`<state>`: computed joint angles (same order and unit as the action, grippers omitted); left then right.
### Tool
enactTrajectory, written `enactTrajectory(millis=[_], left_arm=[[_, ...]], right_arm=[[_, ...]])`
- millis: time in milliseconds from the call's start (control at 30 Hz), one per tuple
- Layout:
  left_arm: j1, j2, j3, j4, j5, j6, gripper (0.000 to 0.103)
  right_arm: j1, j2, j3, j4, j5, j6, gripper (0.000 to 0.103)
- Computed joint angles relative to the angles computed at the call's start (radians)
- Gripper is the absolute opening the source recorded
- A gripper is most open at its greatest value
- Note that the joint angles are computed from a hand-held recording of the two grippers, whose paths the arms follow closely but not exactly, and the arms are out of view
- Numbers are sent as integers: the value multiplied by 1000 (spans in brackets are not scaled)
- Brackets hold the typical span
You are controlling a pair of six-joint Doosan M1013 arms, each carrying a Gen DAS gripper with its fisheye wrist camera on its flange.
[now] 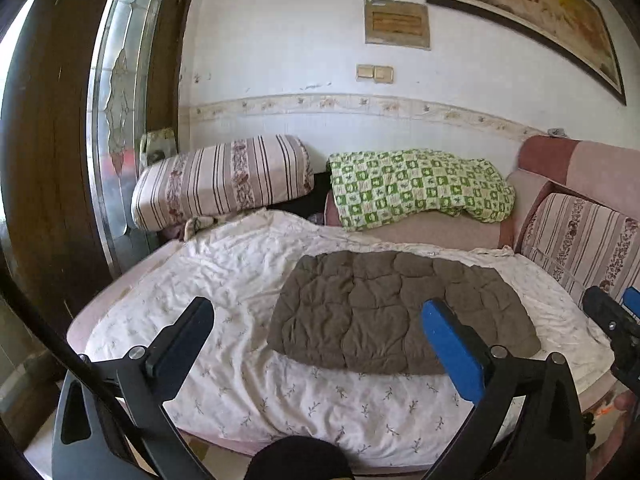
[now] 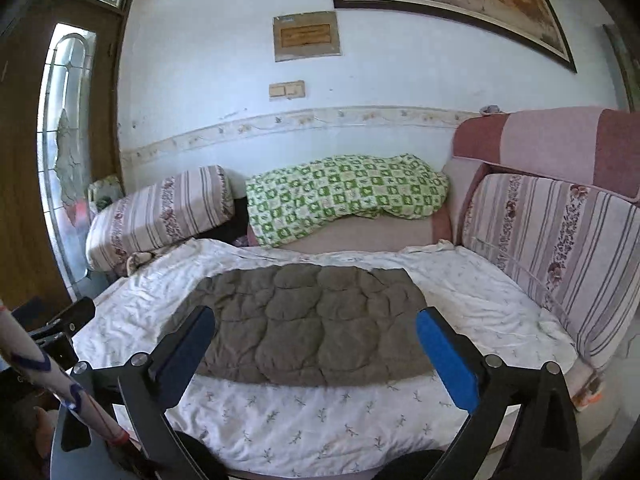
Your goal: Fold large clothes
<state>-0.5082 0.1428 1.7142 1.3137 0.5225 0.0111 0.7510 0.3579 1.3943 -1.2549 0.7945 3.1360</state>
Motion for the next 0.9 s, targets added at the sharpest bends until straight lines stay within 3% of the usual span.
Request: enactTrajectory(millis=[100, 200, 467, 600, 900], left_arm=[[16, 21, -29, -167, -15, 145, 103], [6, 51, -66, -254, 64, 216, 103], [-16, 111, -138, -353, 220, 379, 103], [-9, 122, -145, -400, 232, 412, 103], [-7, 120, -143, -393, 232, 420, 103]], right_arm=[[-6, 2, -2, 22, 17, 6, 103], [-7, 0, 1, 16, 27, 22, 103], [-13, 13, -3, 37, 0, -23, 103], [-14, 24, -16, 79, -7, -82, 103], [2, 33, -18, 22, 10, -91, 103]])
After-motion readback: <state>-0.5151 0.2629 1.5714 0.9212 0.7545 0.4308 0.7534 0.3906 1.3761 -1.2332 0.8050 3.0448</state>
